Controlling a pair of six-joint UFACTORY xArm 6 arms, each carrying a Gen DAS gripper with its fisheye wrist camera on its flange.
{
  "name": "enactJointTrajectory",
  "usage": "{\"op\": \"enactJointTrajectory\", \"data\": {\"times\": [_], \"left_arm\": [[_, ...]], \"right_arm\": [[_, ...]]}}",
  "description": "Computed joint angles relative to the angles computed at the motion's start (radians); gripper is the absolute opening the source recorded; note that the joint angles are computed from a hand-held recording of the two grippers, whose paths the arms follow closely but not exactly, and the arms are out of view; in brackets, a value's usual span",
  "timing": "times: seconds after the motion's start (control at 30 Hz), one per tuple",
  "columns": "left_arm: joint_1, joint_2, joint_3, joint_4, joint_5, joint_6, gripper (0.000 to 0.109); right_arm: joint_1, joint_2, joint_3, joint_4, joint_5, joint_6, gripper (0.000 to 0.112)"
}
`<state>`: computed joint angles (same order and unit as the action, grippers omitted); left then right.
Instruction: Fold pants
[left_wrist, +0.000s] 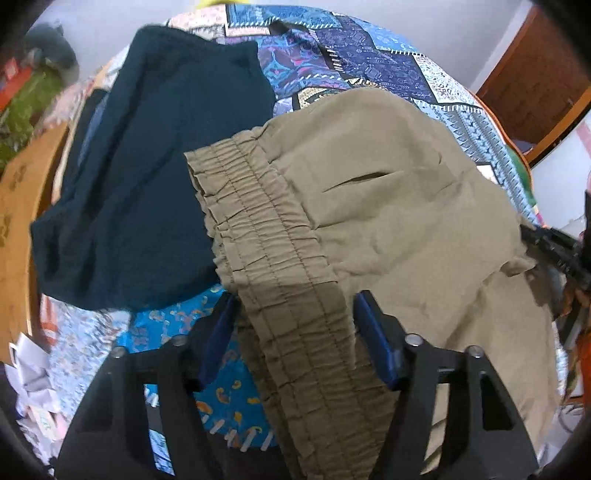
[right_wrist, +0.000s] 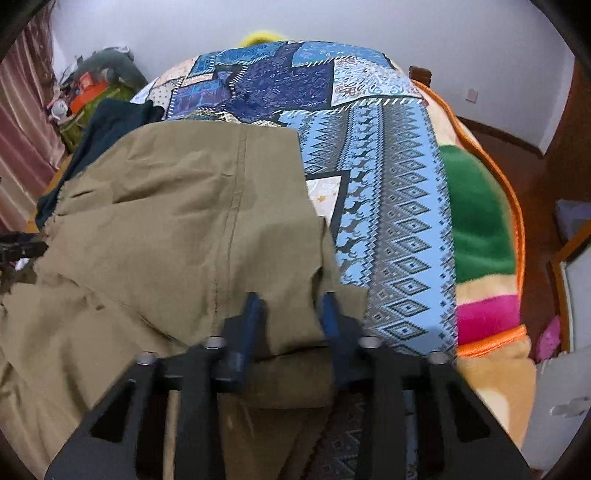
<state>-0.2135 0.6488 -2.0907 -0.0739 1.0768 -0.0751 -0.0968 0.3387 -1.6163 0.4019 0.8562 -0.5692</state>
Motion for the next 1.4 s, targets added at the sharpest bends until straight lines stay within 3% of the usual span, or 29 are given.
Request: {"op": "enactJointTrajectory", "data": {"times": [0.23, 0.37, 0.47, 0.57, 0.8, 1.03, 1.17, 1.23, 1.4], "left_arm": [[-0.023, -0.047, 0.07, 0.115, -0.053, 0.001, 0.052], [-0.02, -0.079, 0.118, 0.142, -0.088, -0.012, 0.049], [-0.017, -0.078, 0.123, 0.144, -0.097, -0.036, 0.048], [-0.016, -0.076, 0.132, 0.146, -0.105, -0.061, 0.049], [-0.009, -0.078, 0.152, 0.135, -0.122, -0.071, 0.057], [-0.003, -0.093, 0.138, 0.098, -0.098, -0.035, 0.057], [0.0, -0.143, 0.164, 0.121, -0.125, -0.033, 0.059], [0.008, -0.164, 0.172, 0.13, -0.146, -0.042, 0.067], [0.037, -0.169, 0.135, 0.146, -0.194, -0.087, 0.076]], "right_arm": [[-0.005, -0.068, 0.067, 0.025, -0.042, -0.114, 0.01], [-0.022, -0.106, 0.071, 0.111, -0.046, -0.166, 0.009], [-0.023, -0.106, 0.06, 0.138, -0.066, -0.168, 0.009], [-0.009, -0.075, 0.053, 0.083, -0.082, -0.108, 0.008], [0.002, -0.026, 0.056, 0.013, -0.082, -0.005, 0.008], [0.017, 0.002, -0.005, -0.104, -0.026, 0.093, 0.011], [0.004, -0.031, -0.004, -0.082, -0.001, 0.082, 0.015], [-0.006, -0.051, -0.01, -0.043, 0.014, 0.056, 0.015], [-0.01, -0.084, -0.03, 0.027, -0.015, 0.012, 0.019]]}}
